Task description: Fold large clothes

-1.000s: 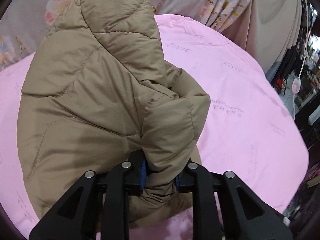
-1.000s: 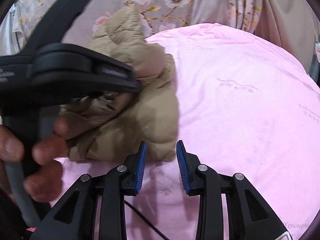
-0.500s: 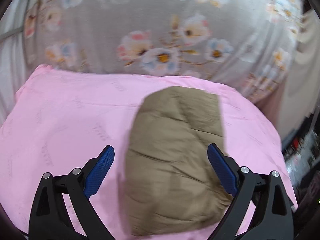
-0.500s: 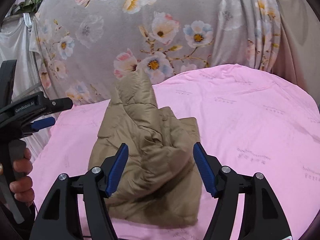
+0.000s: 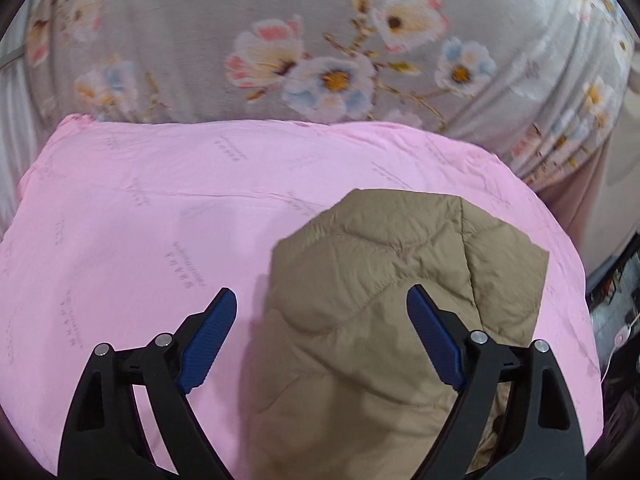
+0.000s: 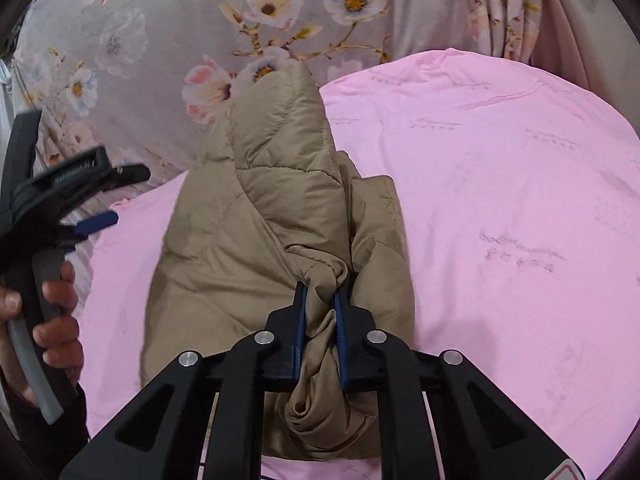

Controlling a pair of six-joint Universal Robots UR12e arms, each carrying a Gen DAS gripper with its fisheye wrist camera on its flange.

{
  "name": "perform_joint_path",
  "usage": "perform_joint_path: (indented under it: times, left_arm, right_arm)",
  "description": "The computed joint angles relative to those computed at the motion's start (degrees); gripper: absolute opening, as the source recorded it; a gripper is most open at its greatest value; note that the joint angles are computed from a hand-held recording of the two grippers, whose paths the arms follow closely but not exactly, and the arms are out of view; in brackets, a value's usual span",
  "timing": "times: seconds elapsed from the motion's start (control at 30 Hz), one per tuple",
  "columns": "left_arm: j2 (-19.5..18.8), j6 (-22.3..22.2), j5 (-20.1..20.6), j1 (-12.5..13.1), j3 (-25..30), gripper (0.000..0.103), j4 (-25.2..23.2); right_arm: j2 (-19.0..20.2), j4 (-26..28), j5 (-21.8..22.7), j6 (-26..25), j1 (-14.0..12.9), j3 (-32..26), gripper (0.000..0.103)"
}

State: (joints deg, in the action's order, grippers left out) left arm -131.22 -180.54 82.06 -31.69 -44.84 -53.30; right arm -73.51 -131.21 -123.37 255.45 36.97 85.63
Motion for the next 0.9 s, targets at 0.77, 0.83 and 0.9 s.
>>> perform_joint_path:
  times: [0.77, 0.83, 0.9]
  left_arm:
    - [-6.47, 3.72, 12.07, -5.60, 0.62, 0.091, 6.21]
    - [-6.60, 4.01, 12.73, -5.72, 0.34, 0.091, 7.18]
    - [-6.68, 4.11, 13.49, -5.86, 0.02, 0.092, 8.15]
  right_arm:
    - [0.02, 2.57, 0.34, 5.15, -0.82, 5.34, 0.018]
    - [0.34, 3.04, -0.79, 4.95, -0.55, 5.08, 0.018]
    - [0.65, 3.77, -1.88, 4.96, -0.25, 4.72, 0.018]
